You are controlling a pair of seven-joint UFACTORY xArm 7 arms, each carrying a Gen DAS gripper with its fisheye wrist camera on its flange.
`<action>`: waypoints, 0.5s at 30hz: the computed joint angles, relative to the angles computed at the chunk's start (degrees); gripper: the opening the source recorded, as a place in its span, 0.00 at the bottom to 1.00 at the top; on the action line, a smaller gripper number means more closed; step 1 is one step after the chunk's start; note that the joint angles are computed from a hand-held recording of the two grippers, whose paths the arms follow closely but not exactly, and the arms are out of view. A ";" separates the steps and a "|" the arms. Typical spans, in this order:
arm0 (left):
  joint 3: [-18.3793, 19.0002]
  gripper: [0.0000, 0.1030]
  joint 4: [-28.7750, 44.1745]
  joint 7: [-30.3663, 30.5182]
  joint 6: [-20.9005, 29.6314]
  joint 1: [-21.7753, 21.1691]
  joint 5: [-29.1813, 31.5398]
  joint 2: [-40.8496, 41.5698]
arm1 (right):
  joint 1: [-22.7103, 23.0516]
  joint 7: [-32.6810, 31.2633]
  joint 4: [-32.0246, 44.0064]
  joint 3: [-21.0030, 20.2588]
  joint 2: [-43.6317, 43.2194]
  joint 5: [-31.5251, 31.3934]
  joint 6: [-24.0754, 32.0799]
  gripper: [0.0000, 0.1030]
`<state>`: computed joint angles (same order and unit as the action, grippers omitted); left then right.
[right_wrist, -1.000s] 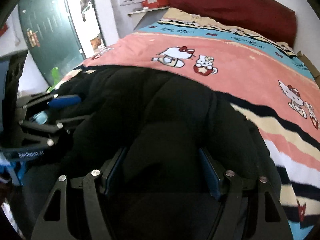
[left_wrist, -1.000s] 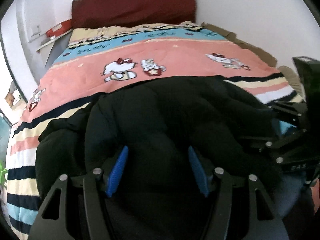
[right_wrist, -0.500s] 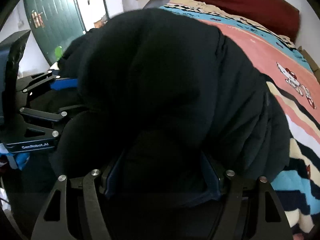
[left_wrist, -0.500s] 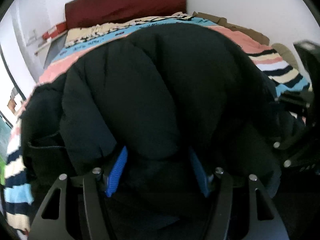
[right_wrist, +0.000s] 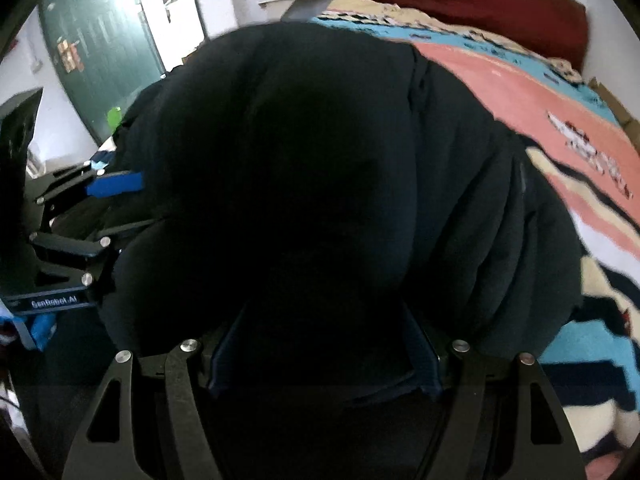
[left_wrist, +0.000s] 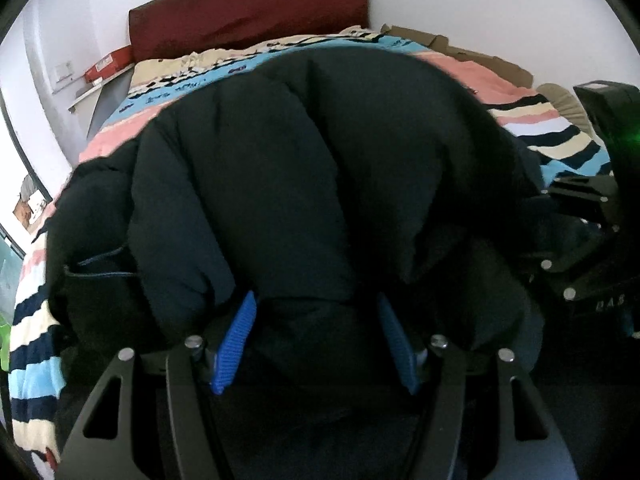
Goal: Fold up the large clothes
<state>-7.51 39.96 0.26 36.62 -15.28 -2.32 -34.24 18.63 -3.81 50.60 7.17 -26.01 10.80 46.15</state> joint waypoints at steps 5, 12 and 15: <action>-1.19 0.59 1.04 -1.34 -0.74 1.10 1.88 2.81 | -0.87 2.55 1.15 1.44 3.55 -2.58 -1.98 0.69; -1.22 0.59 0.77 -3.31 1.75 0.67 2.81 -1.59 | -1.57 9.41 3.43 3.63 3.10 -6.47 0.71 0.69; 0.70 0.59 0.03 -2.98 3.66 -0.35 0.22 -5.94 | -0.78 10.36 2.53 2.81 -0.45 -5.55 1.64 0.69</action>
